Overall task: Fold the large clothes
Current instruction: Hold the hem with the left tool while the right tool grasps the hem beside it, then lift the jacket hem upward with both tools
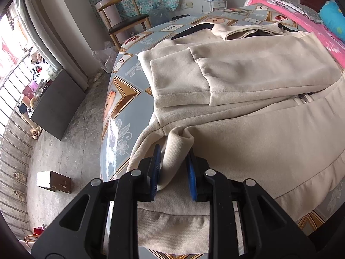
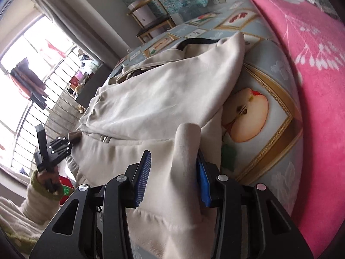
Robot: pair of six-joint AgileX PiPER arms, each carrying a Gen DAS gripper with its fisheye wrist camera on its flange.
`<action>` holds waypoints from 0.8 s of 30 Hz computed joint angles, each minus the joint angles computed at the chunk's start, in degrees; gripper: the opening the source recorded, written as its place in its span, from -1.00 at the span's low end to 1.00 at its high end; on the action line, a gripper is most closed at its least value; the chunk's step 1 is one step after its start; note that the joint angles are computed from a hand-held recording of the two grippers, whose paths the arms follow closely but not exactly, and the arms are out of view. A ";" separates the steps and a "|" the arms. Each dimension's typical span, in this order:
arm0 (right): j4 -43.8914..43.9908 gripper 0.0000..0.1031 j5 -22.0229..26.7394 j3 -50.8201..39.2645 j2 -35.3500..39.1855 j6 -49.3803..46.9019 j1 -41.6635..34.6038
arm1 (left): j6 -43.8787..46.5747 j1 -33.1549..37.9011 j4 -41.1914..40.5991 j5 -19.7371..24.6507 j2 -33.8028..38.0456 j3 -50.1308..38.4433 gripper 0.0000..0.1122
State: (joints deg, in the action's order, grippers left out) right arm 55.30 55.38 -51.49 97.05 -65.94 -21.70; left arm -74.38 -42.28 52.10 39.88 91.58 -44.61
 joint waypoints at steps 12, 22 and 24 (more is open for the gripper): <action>-12.10 -0.71 -10.24 4.69 -10.79 12.39 7.28 | 2.36 0.37 -3.68 1.90 0.69 -2.07 -0.61; -40.32 -0.74 -25.79 7.50 -14.70 45.32 22.58 | -1.06 0.34 -1.10 -0.67 -1.02 0.86 -0.61; -47.36 -0.74 -26.49 7.61 -14.93 52.54 25.14 | -1.22 1.05 -1.24 -1.90 -1.63 1.43 -0.61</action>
State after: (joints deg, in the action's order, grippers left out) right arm 7.94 28.89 -43.89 82.11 -13.40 3.44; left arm -75.60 -41.23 50.86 37.98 89.96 -43.18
